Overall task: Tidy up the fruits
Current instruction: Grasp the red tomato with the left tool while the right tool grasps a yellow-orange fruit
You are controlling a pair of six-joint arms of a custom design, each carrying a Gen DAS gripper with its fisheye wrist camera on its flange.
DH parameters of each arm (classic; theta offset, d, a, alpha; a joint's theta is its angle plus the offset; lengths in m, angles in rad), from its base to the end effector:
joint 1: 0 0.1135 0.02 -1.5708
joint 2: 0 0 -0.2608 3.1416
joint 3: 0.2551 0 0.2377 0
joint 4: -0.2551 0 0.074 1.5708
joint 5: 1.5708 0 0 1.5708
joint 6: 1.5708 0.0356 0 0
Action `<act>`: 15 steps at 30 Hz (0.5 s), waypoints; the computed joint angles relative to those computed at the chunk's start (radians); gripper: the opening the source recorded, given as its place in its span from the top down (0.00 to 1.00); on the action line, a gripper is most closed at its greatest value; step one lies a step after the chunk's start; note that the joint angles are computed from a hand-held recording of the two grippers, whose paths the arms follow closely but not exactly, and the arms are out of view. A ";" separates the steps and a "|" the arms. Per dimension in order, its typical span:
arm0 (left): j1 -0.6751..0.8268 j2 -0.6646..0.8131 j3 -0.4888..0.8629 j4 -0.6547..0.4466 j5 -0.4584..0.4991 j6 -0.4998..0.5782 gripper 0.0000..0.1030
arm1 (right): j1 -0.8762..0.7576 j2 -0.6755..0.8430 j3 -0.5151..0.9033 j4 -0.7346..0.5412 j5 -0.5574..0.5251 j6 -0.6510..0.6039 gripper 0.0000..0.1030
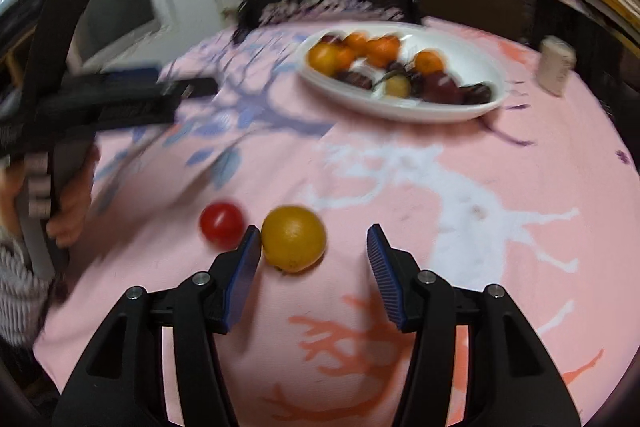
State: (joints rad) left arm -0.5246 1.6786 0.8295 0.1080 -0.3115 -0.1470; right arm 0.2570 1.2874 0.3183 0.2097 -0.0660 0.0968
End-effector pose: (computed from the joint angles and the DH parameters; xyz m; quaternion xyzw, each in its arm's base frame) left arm 0.2864 -0.1532 0.1669 0.1083 0.8998 0.0028 0.4227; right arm 0.1988 0.0547 0.1328 -0.0865 0.9143 0.0993 0.3830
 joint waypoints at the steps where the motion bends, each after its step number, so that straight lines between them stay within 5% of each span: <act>1: 0.000 -0.004 -0.003 0.002 0.001 0.000 0.07 | -0.022 -0.022 -0.006 0.001 -0.015 0.004 0.47; 10: -0.020 -0.041 -0.048 0.026 0.025 0.027 0.06 | -0.102 -0.006 0.014 -0.018 -0.075 0.025 0.45; 15: -0.038 -0.080 -0.123 0.040 0.159 0.097 0.06 | -0.149 0.003 0.017 -0.026 -0.100 0.045 0.45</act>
State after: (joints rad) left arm -0.5628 1.5988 0.7062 0.1483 -0.1523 -0.0501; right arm 0.1081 1.2900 0.3349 0.1841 -0.1665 0.1413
